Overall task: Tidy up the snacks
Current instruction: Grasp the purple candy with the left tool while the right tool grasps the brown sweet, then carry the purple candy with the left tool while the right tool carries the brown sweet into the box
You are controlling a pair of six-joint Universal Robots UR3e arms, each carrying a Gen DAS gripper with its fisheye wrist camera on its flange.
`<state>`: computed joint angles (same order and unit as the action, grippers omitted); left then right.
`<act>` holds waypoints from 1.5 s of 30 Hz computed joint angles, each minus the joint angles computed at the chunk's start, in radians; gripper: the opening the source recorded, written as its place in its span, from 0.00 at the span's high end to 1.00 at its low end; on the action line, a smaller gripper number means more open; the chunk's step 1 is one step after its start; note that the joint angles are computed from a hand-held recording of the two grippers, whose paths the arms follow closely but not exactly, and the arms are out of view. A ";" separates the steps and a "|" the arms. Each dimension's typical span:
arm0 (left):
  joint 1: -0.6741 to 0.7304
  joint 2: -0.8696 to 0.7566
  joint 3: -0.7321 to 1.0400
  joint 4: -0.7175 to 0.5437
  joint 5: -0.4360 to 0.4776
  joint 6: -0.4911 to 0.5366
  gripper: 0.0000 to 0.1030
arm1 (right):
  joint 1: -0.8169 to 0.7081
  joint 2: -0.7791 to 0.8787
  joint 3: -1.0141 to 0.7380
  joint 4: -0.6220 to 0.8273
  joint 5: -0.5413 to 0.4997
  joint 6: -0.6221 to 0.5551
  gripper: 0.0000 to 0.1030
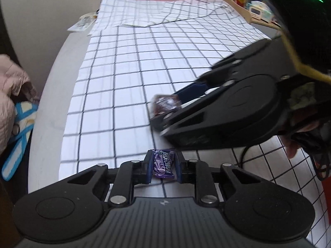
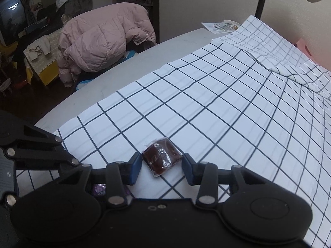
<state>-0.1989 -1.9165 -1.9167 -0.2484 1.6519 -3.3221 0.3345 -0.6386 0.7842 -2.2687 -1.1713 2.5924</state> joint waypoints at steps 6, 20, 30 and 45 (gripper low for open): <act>0.006 0.109 -0.100 -0.023 0.008 -0.086 0.80 | -0.014 -0.153 0.228 -0.077 0.004 0.024 0.60; -0.095 0.436 -0.190 -0.236 0.050 -0.227 0.80 | -0.036 -0.634 0.775 -0.195 -0.067 0.150 0.60; -0.209 0.584 -0.150 -0.393 0.044 -0.281 0.80 | -0.088 -1.058 1.106 -0.153 -0.143 0.239 0.60; -0.496 0.409 0.152 -0.470 0.173 -0.402 0.80 | -0.628 -1.772 1.321 0.364 0.094 0.021 0.60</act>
